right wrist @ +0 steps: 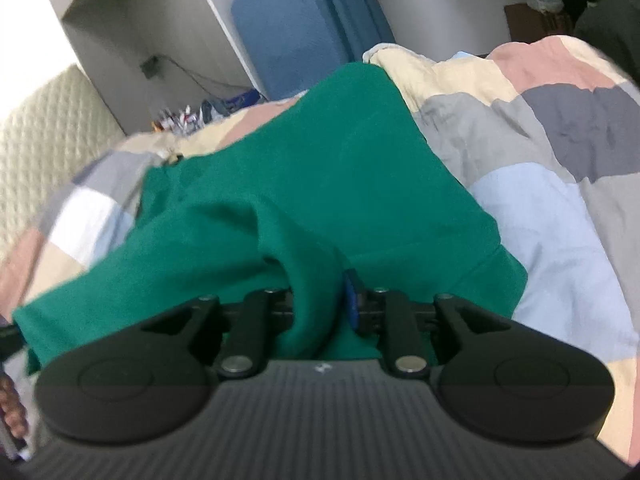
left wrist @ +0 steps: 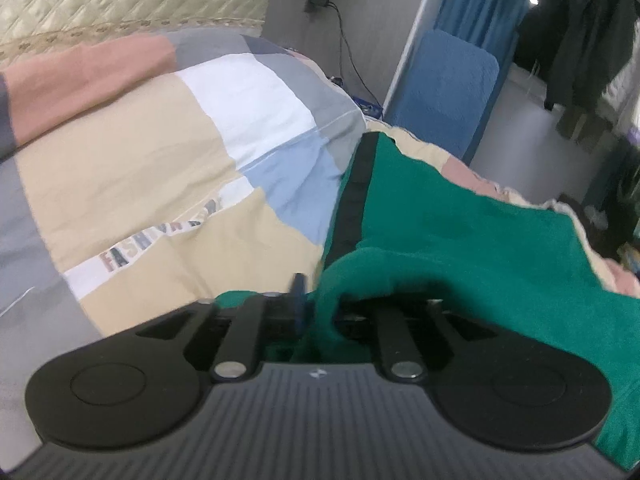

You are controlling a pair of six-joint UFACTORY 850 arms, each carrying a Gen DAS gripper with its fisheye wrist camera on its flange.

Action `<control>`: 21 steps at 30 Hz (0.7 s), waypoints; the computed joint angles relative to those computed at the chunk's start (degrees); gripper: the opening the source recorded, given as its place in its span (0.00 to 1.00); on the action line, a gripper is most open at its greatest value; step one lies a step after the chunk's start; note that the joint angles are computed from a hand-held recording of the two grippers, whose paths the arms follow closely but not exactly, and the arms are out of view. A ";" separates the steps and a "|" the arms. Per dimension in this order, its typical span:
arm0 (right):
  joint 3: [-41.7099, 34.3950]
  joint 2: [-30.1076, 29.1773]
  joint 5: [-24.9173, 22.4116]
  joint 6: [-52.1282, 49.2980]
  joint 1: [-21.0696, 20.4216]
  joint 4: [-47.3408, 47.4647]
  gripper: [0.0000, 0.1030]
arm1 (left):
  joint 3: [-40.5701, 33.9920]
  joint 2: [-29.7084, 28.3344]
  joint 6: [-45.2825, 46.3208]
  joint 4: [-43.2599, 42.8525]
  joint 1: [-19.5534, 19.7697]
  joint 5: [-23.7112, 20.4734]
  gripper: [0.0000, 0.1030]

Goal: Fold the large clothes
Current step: 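Lift the hoodie with both grippers and shake it open in the air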

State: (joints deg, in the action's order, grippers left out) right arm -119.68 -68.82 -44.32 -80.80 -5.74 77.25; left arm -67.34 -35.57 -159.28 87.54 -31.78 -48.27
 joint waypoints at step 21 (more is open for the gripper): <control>20.90 12.89 -25.82 -10.78 -5.87 11.72 0.69 | 0.96 6.55 -0.77 4.40 -15.27 -17.35 0.72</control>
State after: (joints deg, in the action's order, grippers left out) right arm -98.78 -55.93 -70.14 -91.58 -11.61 88.97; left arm -66.39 -29.02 -160.05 91.95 -47.05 -65.62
